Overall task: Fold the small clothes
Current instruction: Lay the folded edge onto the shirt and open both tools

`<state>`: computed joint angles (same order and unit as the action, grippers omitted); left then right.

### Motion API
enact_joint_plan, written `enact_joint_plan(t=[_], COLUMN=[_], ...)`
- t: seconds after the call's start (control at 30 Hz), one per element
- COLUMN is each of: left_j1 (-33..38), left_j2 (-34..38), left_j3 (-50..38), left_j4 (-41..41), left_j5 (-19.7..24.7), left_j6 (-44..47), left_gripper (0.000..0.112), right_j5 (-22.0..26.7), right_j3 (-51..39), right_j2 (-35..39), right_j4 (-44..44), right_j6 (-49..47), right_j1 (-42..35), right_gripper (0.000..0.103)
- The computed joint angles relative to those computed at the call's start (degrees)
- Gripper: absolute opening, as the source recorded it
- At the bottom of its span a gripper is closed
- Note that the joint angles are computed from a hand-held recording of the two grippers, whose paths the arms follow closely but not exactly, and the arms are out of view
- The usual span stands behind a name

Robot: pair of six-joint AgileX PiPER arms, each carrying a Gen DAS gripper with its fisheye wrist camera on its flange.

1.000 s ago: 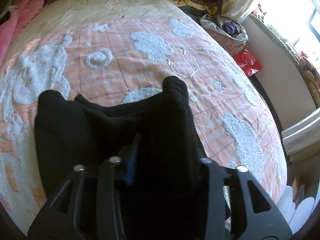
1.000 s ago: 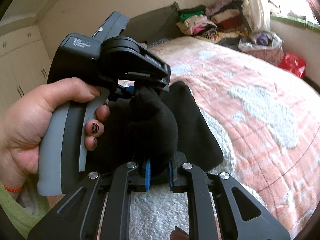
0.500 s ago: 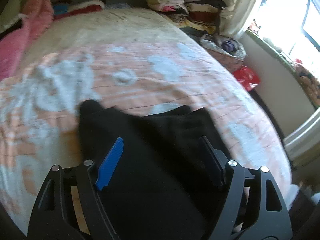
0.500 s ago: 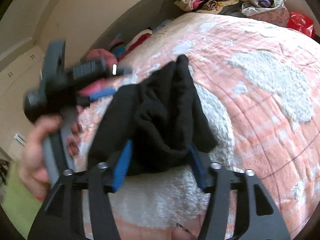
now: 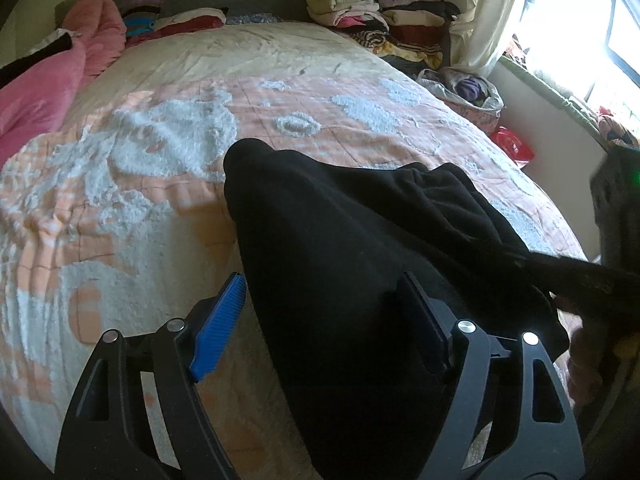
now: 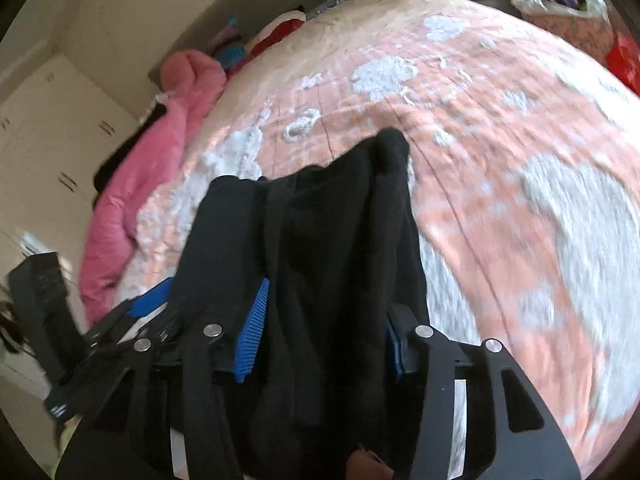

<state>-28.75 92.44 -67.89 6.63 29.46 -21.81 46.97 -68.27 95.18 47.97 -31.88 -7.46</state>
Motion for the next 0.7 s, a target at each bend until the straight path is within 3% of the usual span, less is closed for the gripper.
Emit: enact_joint_plan(t=[0.03, 0.07, 0.13, 0.3, 0.47, 0.67, 0.7], left_j1=[0.0, 0.0, 0.1, 0.1, -0.3, -1.5, -1.6], left_j2=[0.0, 0.1, 0.0, -0.5, 0.8, 0.7, 0.6], left_j3=[0.0, 0.1, 0.2, 0.7, -0.1, 0.5, 0.6], left_j4=[0.2, 0.0, 0.0, -0.2, -2.3, -1.9, -1.6], left_j5=[0.0, 0.0, 0.1, -0.6, 0.4, 0.5, 0.7], left_j6=[0.0, 0.1, 0.3, 0.5, 2.3, 1.3, 1.0], left_gripper=[0.072, 0.072, 0.072, 0.073, 0.074, 0.074, 0.074], right_j5=[-1.3, -2.7, -4.5, -9.6, -11.7, -14.1, -14.4], right_j3=[0.5, -0.3, -1.2, 2.5, 1.6, 5.8, 6.3], right_j2=[-0.5, -0.3, -0.5, -6.8, -1.8, -1.4, -1.8], right_j4=[-1.5, -3.9, -6.2, -1.2, -9.9, -4.4, -4.9], right_j6=[0.6, 1.6, 1.0, -10.7, -4.9, -7.0, -6.4], right_j1=[1.0, 2.3, 4.0, 3.9, 4.1, 1.9, 2.0], right_gripper=[0.029, 0.021, 0.018, 0.018, 0.018, 0.028, 0.033])
